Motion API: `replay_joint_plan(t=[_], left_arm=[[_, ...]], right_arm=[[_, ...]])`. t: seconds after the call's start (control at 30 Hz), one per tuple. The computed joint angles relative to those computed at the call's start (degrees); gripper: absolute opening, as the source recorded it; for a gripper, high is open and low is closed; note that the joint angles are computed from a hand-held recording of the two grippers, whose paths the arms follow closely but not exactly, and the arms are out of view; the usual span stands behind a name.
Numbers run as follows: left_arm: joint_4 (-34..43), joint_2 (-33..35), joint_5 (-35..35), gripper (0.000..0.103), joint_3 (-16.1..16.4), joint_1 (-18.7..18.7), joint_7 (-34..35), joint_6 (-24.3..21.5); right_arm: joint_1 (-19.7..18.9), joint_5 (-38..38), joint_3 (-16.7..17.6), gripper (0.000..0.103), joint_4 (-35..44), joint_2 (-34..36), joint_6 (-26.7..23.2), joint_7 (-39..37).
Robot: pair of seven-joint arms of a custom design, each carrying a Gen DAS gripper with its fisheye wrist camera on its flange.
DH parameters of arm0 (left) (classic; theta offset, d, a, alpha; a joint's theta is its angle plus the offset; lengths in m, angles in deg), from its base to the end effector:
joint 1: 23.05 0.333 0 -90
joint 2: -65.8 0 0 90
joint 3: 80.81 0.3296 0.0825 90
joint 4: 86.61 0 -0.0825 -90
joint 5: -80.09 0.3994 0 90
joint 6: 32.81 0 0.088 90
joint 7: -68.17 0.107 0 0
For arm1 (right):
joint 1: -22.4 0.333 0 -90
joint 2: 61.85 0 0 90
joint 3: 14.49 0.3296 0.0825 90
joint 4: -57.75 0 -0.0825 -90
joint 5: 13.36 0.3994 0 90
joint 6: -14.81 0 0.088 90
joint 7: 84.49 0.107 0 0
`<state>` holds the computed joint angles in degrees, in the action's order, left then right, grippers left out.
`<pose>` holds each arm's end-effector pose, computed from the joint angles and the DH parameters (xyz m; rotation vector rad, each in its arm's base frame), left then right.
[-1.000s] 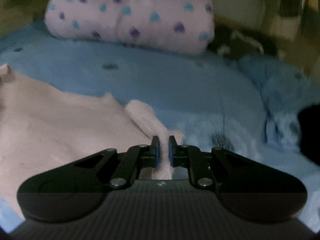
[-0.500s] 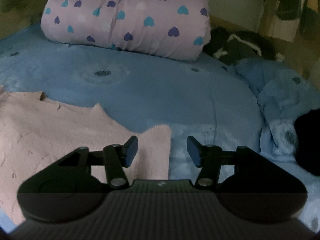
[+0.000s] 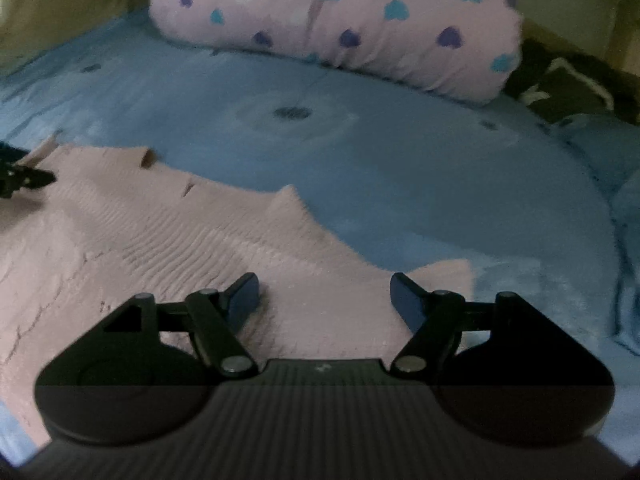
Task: Fold small clothes
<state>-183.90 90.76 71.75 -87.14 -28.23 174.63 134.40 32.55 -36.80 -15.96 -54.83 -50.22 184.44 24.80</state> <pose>0.7223 -0.1251 0.4407 -1.4682 2.0547 -0.8296 0.6470 0.1269 0.4658 -1.9141 1.5809 -0.7875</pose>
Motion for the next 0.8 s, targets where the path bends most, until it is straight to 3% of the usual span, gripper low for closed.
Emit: replay_joint_plan(t=[0.1, 0.17, 0.23, 0.3, 0.4, 0.47, 0.57, 0.6, 0.7, 0.8], left_arm=[[-2.0, -0.9, 1.8, 0.03, 1.6, -1.4, -0.8, 3.0], [-3.5, -1.8, 2.3, 0.014, 1.4, -1.3, -0.3, 4.9], [-5.3, -2.7, 2.7, 0.012, 2.2, -1.9, -0.3, 8.3], [-6.7, -3.3, 4.7, 0.012, 6.0, -5.2, -2.0, 12.7], [-5.9, -2.1, 6.0, 0.011, 17.3, -14.7, -6.1, 18.2], [-2.9, 0.1, 4.1, 0.011, 20.9, -17.6, -7.3, 17.9], [2.2, 4.4, 3.3, 0.011, 25.4, -20.8, -9.9, 15.2], [3.8, 6.1, 3.7, 0.011, 27.2, -22.1, -11.3, 14.2], [7.5, 9.8, 5.9, 0.011, 28.7, -22.7, -14.2, 10.5], [8.8, 11.0, 8.4, 0.012, 28.7, -22.5, -16.0, 7.8]], right_arm=[[-0.1, 0.9, 0.3, 0.07, 0.5, 1.2, 0.6, 0.1], [-4.0, 7.6, 5.0, 0.031, -0.5, 1.3, 2.3, -6.2], [-5.1, 12.1, 7.0, 0.012, -1.4, 0.9, 3.6, -11.4], [-0.6, 6.0, 2.2, 0.01, -1.9, 0.5, 4.2, -7.8], [6.6, -6.3, -6.5, 0.009, -1.8, 0.3, 7.0, 3.8], [13.3, -19.1, -15.1, 0.009, 0.0, 0.8, 8.8, 16.8], [18.6, -32.4, -21.6, 0.008, 4.6, 3.2, 8.4, 29.0], [18.9, -34.3, -21.9, 0.008, 5.9, 4.1, 7.8, 30.8], [17.3, -35.1, -19.4, 0.009, 9.2, 7.3, 4.9, 31.2], [12.3, -29.9, -12.8, 0.01, 10.9, 9.4, 0.9, 23.9]])
